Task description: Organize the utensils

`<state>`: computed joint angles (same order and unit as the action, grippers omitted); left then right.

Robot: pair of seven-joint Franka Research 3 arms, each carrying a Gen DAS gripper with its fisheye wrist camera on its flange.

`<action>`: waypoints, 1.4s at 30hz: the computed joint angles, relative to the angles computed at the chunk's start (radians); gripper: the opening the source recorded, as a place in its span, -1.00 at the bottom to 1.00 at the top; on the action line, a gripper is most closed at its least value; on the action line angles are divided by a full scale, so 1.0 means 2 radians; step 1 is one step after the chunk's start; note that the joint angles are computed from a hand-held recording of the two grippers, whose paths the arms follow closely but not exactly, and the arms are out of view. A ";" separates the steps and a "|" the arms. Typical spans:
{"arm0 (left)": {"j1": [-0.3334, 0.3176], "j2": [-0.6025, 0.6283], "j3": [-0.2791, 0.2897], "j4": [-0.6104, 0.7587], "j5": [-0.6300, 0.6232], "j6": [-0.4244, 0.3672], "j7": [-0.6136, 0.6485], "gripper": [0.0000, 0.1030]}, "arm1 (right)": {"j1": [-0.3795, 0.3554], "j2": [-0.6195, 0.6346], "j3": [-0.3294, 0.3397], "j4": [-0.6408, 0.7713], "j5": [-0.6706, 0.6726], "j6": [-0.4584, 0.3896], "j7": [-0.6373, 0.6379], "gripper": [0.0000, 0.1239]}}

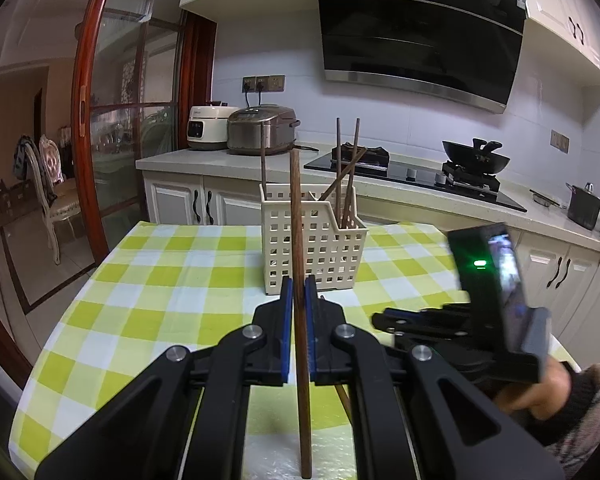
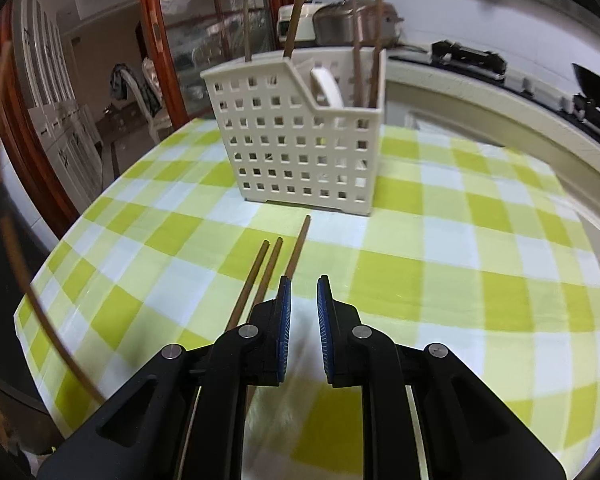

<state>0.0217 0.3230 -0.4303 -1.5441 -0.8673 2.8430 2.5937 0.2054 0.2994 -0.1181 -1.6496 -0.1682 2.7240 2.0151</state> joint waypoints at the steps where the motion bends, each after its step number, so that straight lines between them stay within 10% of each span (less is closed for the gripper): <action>1: 0.001 0.001 0.000 0.002 -0.001 -0.002 0.000 -0.88 | -0.003 0.013 0.003 0.016 0.006 -0.010 -0.005 -0.75; 21: 0.001 0.005 0.002 0.016 -0.032 -0.010 0.030 -0.88 | 0.011 0.135 -0.010 0.194 0.006 -0.143 -0.018 -0.86; 32: 0.001 -0.003 0.003 0.009 -0.039 -0.012 0.039 -0.88 | 0.029 -0.013 -0.036 -0.017 -0.049 0.063 0.058 -0.90; 42: -0.005 -0.005 0.008 0.005 -0.030 -0.008 0.035 -0.88 | 0.044 -0.085 -0.060 -0.077 -0.238 0.126 0.214 -0.90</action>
